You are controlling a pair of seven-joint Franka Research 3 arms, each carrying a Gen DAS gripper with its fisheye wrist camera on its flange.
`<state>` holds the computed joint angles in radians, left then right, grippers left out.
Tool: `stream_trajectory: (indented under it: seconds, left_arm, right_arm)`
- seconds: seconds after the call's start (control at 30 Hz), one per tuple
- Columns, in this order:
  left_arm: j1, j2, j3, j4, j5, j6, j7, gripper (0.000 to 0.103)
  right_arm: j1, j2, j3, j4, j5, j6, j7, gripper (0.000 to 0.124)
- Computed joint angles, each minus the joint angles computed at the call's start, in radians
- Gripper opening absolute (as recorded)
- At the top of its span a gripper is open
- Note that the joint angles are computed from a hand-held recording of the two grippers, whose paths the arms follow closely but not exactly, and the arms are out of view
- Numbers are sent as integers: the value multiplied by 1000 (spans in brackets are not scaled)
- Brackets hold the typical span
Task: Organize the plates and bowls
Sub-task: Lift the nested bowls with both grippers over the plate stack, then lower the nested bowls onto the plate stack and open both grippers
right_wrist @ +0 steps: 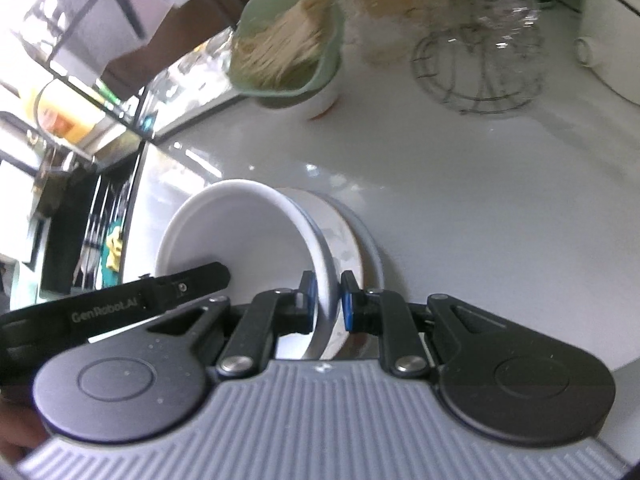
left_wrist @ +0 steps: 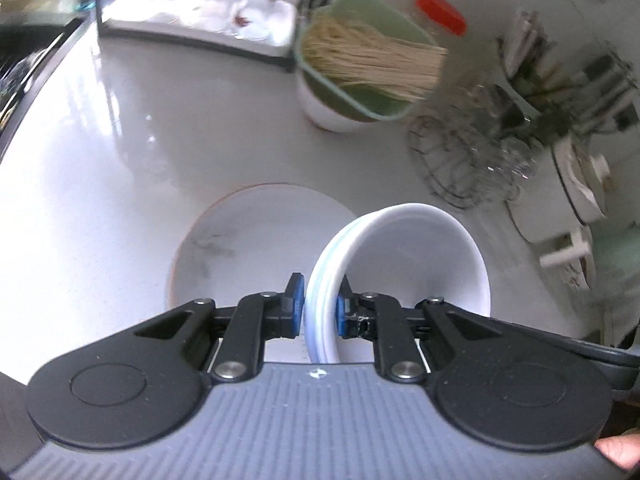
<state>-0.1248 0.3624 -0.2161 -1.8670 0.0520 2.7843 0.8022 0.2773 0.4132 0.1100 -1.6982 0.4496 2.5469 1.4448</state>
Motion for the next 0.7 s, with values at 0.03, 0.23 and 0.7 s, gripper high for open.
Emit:
stream_trajectory:
  seconds: [0.03, 0.23, 0.7]
  left_arm:
    - [-3, 2, 6, -2, 3, -1, -11, 18]
    - [-4, 29, 23, 3, 20, -11, -55, 18]
    - [15, 58, 22, -4, 43, -52, -68, 18]
  right_arm:
    - [4, 14, -1, 18, -9, -11, 1, 16]
    - [18, 96, -5, 122, -51, -85, 13, 17]
    - [29, 199, 7, 222, -61, -130, -2, 18]
